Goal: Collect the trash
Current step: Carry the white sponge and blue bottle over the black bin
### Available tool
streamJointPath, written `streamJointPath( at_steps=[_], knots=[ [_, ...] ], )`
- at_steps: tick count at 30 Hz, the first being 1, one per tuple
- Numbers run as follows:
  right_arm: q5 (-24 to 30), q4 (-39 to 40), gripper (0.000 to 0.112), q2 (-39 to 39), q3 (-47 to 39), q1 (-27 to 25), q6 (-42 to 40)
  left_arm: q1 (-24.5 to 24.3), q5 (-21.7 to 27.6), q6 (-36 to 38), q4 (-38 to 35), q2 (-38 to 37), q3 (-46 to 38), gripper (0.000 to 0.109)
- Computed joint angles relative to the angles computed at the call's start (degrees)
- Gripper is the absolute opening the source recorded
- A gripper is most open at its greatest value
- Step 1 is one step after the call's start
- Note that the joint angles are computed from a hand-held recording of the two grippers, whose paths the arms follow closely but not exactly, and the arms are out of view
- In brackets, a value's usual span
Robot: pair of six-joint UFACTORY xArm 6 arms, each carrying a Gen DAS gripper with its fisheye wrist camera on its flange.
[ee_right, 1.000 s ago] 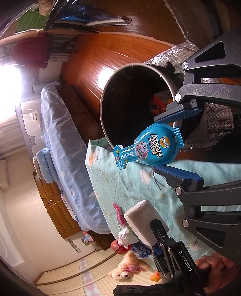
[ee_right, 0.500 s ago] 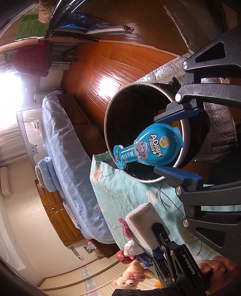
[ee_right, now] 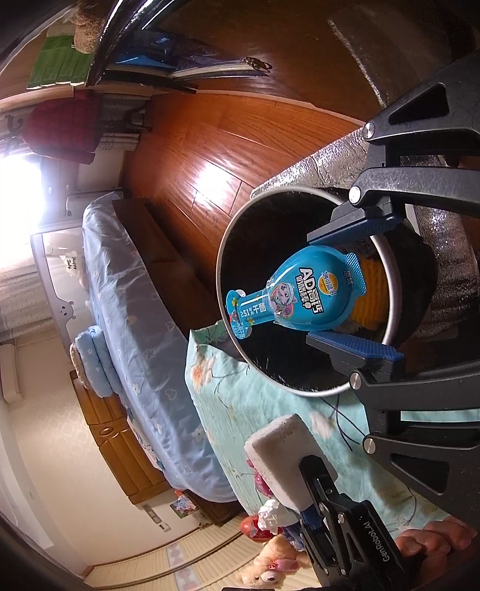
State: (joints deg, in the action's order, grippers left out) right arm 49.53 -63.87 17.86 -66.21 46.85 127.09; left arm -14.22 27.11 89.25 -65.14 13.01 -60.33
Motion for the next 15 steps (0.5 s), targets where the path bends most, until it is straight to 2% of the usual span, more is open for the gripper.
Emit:
streamJointPath(
  at_steps=[15],
  knots=[
    [-1.7,-0.4,0.048,-1.5,2.1,-2.7,-0.7,-3.5,-1.8,-4.5,3.1,2.9,-2.9,0.039]
  ],
)
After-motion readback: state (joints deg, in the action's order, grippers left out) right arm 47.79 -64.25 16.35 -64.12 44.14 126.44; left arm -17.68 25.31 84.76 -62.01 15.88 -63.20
